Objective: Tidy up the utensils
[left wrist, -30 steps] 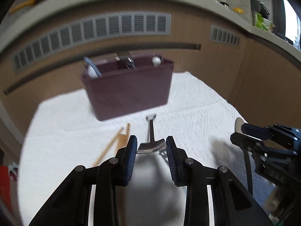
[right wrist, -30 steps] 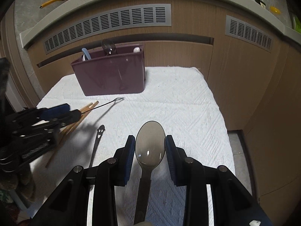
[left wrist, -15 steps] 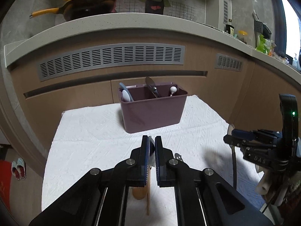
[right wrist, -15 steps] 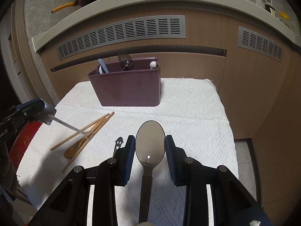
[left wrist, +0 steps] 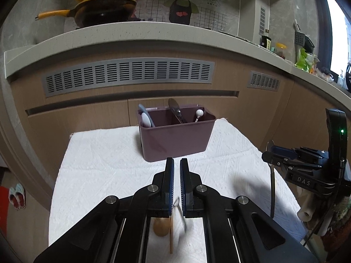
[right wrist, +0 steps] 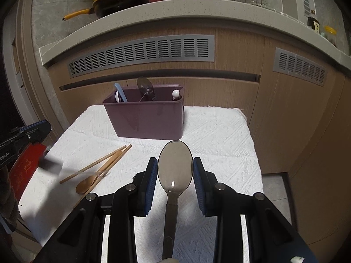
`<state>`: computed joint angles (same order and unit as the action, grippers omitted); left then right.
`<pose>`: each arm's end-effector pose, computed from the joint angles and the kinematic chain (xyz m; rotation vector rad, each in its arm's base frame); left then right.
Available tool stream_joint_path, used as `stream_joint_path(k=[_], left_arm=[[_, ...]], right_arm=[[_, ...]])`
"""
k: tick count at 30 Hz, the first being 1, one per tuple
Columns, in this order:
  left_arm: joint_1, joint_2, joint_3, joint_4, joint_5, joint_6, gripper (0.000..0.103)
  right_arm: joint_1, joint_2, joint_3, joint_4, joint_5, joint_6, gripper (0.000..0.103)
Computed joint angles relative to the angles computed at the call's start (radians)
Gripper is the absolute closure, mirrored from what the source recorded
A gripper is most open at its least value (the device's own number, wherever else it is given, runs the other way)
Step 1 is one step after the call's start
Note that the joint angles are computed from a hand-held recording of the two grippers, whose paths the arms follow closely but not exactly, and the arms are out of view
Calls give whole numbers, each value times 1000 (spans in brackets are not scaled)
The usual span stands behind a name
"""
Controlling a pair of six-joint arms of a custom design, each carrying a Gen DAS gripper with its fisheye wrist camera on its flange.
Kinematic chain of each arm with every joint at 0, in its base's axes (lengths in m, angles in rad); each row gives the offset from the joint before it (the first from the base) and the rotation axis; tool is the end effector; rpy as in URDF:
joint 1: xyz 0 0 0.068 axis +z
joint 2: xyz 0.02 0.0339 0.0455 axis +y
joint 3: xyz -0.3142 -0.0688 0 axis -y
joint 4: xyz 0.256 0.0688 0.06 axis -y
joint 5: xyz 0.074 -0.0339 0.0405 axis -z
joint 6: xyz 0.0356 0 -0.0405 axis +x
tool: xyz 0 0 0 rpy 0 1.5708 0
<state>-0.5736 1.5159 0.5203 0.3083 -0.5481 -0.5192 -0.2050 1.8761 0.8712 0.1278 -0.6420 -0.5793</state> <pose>0.2394 -0.1326 0.1788 -0.2246 2.1313 -0.0118 0.3645 -0.0540 0.1504 -0.6830 2.1562 0.3798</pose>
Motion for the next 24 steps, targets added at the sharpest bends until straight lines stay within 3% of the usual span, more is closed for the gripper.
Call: stream_joint_path(k=[8,11,13,15,16,20,23,24], left_arm=[[35,19,-15,-11,69,-32,99],[58,55,-49,13,156,-75,96],[61,97,-71,37,204,-103,84],[51,148,-90,63,227,-128,49],[43,176,-95,79,227,-140,44],[23,307,-43,85,209,-152,45],[13,370,15,53,133,-153,71],[26,381,25,54,137,-150,72]], right_arm=[[3,12,6,-9,12,-14,73],[10,32,17,-20,25,-15,73],[14,46,23,-33,30,-18,73],[20,57,23,-39,33,-28,73],[22,61,22,-38,35,-33,73],[45,79,14,-27,53,-32,73],[56,82,-4,-8,64,-39,73],[57,81,-15,6,68,-44,73]])
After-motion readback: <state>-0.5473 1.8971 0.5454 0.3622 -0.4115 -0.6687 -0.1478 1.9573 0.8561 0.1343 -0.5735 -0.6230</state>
